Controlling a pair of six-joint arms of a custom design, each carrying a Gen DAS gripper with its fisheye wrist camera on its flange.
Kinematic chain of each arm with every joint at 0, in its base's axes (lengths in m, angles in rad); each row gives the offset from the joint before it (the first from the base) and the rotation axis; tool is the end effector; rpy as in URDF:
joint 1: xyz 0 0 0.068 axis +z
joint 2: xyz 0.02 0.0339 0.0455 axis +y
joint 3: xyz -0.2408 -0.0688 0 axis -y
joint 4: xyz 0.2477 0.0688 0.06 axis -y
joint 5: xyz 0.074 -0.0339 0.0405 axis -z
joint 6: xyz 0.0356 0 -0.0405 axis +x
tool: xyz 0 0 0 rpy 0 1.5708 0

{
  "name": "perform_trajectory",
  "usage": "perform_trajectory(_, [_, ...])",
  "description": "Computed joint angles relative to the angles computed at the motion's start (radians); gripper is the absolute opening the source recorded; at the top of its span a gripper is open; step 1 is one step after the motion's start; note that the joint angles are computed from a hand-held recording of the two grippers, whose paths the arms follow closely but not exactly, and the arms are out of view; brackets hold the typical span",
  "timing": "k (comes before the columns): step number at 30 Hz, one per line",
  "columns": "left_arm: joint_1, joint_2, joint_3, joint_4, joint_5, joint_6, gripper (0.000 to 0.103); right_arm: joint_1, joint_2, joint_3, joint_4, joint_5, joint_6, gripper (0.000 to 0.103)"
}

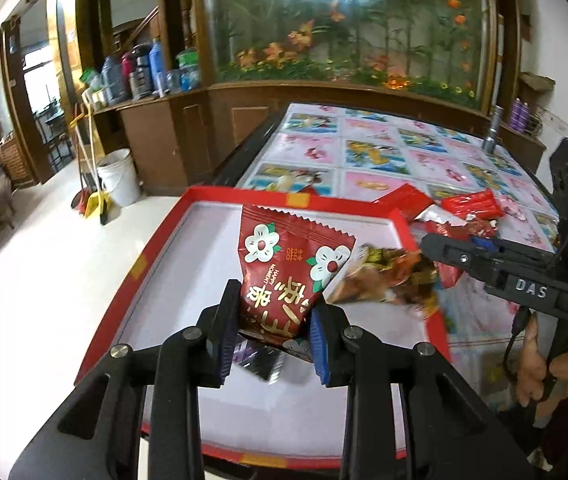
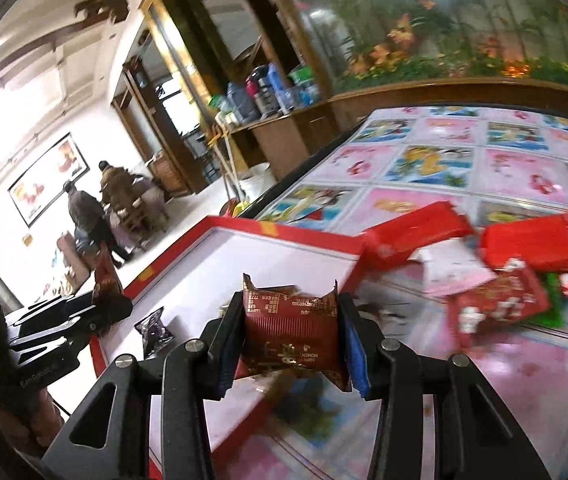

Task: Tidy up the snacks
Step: 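Carry both packets into the tray and open both tools to release them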

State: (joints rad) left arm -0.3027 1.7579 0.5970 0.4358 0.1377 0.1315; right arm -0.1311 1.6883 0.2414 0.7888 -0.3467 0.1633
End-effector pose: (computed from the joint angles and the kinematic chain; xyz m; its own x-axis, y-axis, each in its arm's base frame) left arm 0.2852 -0.0942 0.0744 -0.5760 0.3160 -0.7539 0.4730 0.8811 0.0079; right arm 0.2231 -0.0172 0.0485 -0.6216 0.2362 -0.7468 -0.0431 0.9417 0.3337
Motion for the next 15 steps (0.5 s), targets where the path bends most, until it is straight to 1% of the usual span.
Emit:
perform_trajectory(2, [0.02,0.02,0.008,-0.001,0.012,0.003,0.029,0.04,0.046,0.046,-0.031,0.029,0.009,0.045])
perform_trajectory(4, [0.039,0.043,0.017,0.002,0.018,0.008,0.029,0.076,0.088,0.091,-0.064,0.019,0.02,0.045])
perform_trajectory(9, [0.077,0.089,0.051,-0.013,0.038,0.013,0.029,0.196,0.12,0.135,-0.09,0.079,0.027,0.047])
perform_trajectory(13, [0.1,0.1,0.055,-0.019,0.046,0.015,0.029,0.268,0.151,0.196,-0.132,0.094,0.038,0.047])
perform_trajectory(15, [0.105,0.102,0.052,-0.011,0.033,0.021,0.029,0.282,0.161,0.216,-0.147,0.069,0.043,0.048])
